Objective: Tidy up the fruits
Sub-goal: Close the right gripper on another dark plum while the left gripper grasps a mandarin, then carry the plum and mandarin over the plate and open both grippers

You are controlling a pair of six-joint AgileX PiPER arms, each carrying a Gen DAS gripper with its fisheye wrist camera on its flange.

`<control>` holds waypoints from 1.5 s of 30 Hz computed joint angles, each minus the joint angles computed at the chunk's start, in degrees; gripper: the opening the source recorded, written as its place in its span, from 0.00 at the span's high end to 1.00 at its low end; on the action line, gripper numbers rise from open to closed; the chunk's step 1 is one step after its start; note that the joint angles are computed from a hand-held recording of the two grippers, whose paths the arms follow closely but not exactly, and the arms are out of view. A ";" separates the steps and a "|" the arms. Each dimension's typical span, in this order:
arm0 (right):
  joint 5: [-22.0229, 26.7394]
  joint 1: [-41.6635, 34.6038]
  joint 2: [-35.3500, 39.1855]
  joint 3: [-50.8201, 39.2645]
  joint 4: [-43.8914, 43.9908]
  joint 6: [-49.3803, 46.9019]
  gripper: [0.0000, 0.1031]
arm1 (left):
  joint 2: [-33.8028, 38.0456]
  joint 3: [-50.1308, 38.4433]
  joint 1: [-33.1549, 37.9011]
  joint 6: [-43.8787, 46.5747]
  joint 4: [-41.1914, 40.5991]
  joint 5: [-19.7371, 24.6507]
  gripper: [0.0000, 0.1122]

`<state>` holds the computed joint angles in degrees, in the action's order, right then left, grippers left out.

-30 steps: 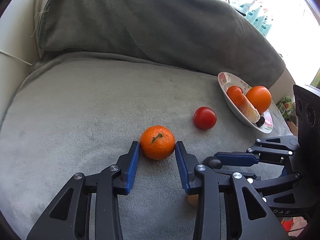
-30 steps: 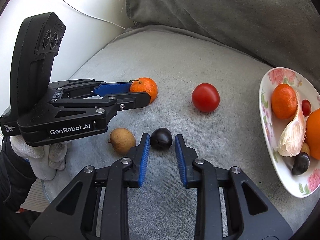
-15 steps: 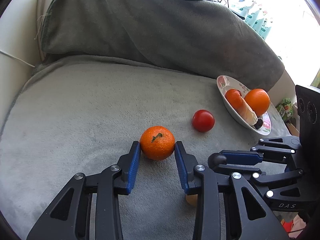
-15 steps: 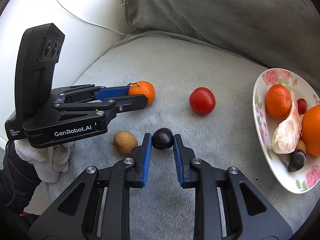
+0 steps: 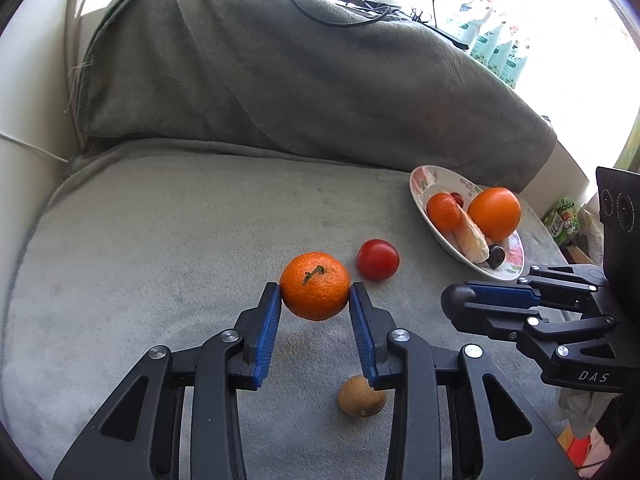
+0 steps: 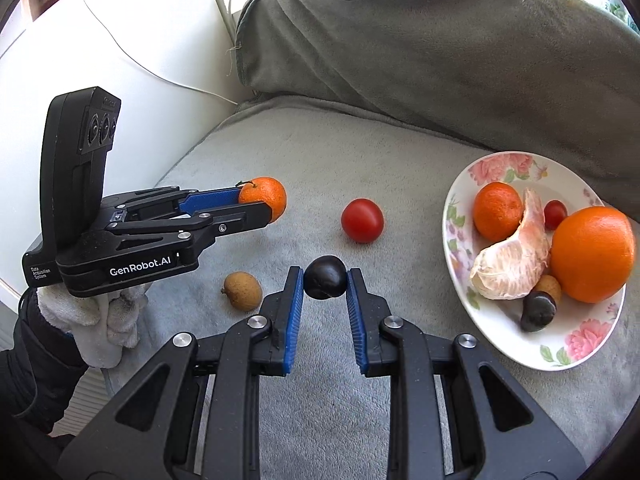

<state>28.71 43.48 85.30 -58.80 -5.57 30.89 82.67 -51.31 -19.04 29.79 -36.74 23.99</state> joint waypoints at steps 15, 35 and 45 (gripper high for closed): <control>3.98 -3.93 -14.75 8.46 -8.50 9.56 0.78 | 1.55 -5.47 -6.20 -6.00 4.56 -0.35 0.70; 4.40 -15.57 -23.19 14.68 -3.45 3.30 0.78 | 12.42 -22.34 -14.52 -13.61 11.96 3.36 0.70; 1.92 -18.12 -21.94 16.33 0.83 -0.89 0.78 | 18.35 -30.12 -16.81 -17.00 15.51 5.72 0.70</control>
